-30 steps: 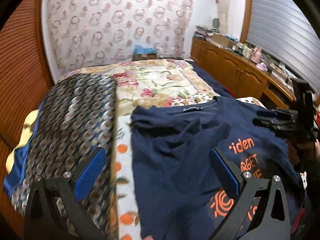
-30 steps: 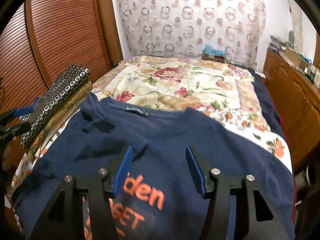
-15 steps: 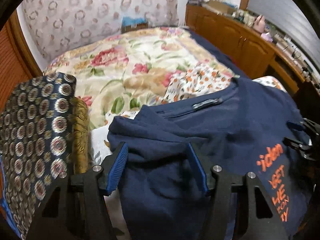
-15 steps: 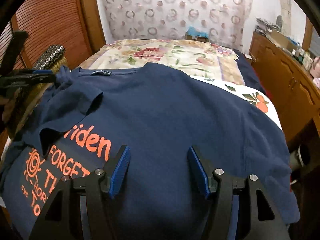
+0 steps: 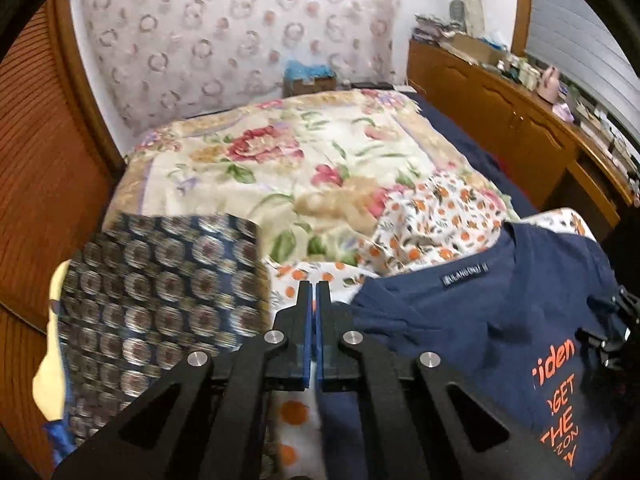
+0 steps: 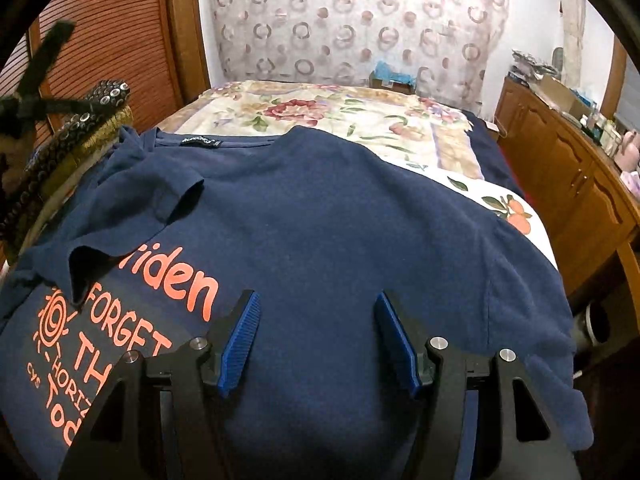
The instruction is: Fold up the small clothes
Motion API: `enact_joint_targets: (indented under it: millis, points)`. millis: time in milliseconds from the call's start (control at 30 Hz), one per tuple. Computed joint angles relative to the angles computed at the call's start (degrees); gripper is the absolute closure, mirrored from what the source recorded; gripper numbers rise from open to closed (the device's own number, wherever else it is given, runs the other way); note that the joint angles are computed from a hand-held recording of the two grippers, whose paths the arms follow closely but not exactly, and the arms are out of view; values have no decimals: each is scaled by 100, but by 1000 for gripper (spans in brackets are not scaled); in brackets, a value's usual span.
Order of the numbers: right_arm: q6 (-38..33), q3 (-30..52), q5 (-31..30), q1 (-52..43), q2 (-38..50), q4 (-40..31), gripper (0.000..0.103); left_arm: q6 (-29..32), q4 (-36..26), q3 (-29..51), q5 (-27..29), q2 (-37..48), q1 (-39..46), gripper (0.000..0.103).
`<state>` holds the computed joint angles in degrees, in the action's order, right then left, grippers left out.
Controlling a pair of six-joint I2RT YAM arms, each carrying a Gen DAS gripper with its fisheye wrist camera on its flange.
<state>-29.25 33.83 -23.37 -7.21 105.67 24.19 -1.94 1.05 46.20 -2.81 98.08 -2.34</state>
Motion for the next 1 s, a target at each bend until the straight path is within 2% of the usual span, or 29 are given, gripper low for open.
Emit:
enact_joint_targets:
  millis: [100,133,167,233,300,333,567,600,700,733,833,1000]
  points:
    - [-13,3,-20,-20,-28,-43,40,108,71,-133,214,-147,34,100]
    - [-15,0,-7,-13,-33,-41,40,141,41,-126,304,-121,30,97]
    - [-15,-3,1,-9,-37,-37,40,150,-36,-88,334,-72,-11,90]
    - [-27,-15,-5,-20,-48,-38,40,162,-76,-28,412,96,-129,55]
    - [-29,-10,-10,-23,-54,-51,40,192,-117,46,520,317,-239,46]
    - [-29,-10,-10,-23,-54,-51,40,176,-128,104,535,446,-298,46]
    - [-35,-19,-22,-36,-63,-54,40,-160,-266,580,625,1444,-560,47]
    - [-34,-12,-23,-36,-62,-61,40,-183,-216,584,653,1497,-562,52]
    - [-37,-14,-29,-39,-71,-73,40,-123,-159,500,758,1389,-541,95]
    - [-42,-20,-35,-43,-77,-76,40,-98,-153,455,821,1311,-508,96]
    - [-45,-20,-39,-49,-82,-82,40,-109,60,103,524,693,-429,97]
    - [-48,-23,-46,-55,-85,-83,40,59,-43,14,158,153,-122,97]
